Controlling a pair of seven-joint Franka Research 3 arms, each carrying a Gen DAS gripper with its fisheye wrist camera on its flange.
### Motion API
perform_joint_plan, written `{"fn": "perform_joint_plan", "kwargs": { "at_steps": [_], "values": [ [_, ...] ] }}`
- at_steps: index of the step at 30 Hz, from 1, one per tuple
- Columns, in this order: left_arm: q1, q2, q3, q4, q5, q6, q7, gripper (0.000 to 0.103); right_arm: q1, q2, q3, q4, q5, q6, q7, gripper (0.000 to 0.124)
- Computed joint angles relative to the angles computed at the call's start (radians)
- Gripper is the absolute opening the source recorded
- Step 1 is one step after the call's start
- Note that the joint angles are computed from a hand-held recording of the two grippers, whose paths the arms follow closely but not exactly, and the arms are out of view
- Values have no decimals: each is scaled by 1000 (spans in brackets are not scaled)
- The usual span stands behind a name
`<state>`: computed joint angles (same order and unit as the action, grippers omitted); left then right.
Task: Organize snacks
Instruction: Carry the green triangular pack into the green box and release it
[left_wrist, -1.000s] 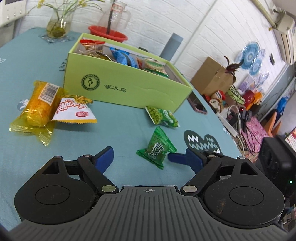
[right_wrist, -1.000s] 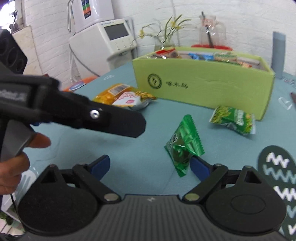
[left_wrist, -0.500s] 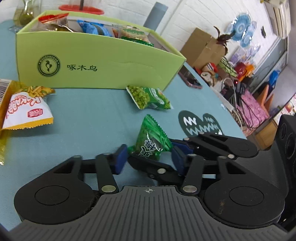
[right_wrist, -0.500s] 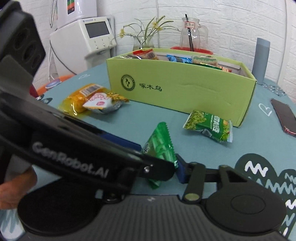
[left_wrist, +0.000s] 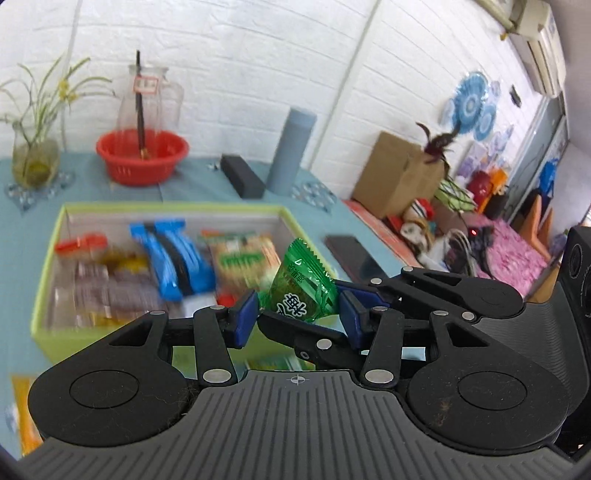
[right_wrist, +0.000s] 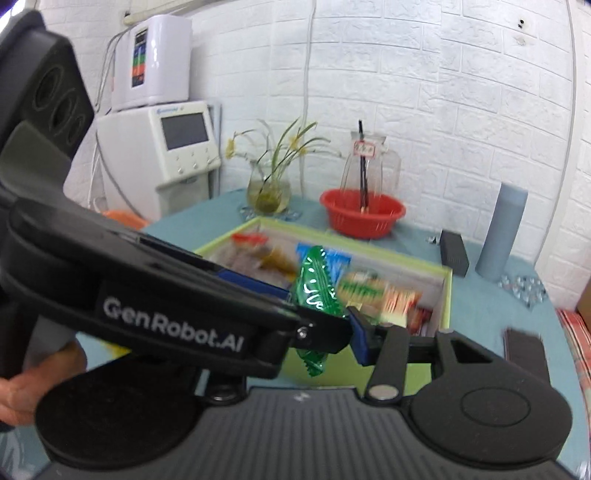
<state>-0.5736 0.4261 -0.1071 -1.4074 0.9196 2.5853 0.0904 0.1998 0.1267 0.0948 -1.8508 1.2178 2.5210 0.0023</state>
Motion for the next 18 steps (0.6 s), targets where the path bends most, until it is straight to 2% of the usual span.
{"fn": "perform_joint_plan", "kwargs": {
  "at_steps": [2,5,6,7,8,9,11,12,14,16,18],
  "values": [
    [24,26,2,38,-33,-14,33,29,7,79,3,100,-61,-31,103,53],
    [45,54,17,51,-64,-19,47,31,2,187,25,216,-123,-65,194,58],
    [45,60,24,50,-66,-27,39,33,-3,217,35,246,-141,-77,211,67],
    [37,61,39,43,-52,-33,10,35,-3,238,42,266,-162,-74,230,69],
    [25,52,58,22,-22,-30,-40,45,-8,247,51,273,-168,-62,237,71],
    [15,37,71,-1,13,-25,-91,57,-24,245,64,272,-151,-61,224,74],
    [-15,-3,100,-43,138,-13,-219,63,-74,211,88,243,-58,-77,147,83],
    [-26,-22,104,-58,193,-20,-262,67,-93,187,91,221,-10,-85,106,94],
    [-44,-53,92,-79,268,-59,-311,71,-122,122,82,150,100,-86,-7,102],
    [-49,-81,72,-109,331,-60,-361,77,-128,56,52,68,166,-87,-91,102],
    [-46,-102,42,-145,365,-47,-401,79,-125,14,14,0,166,-105,-113,102]
  ]
}}
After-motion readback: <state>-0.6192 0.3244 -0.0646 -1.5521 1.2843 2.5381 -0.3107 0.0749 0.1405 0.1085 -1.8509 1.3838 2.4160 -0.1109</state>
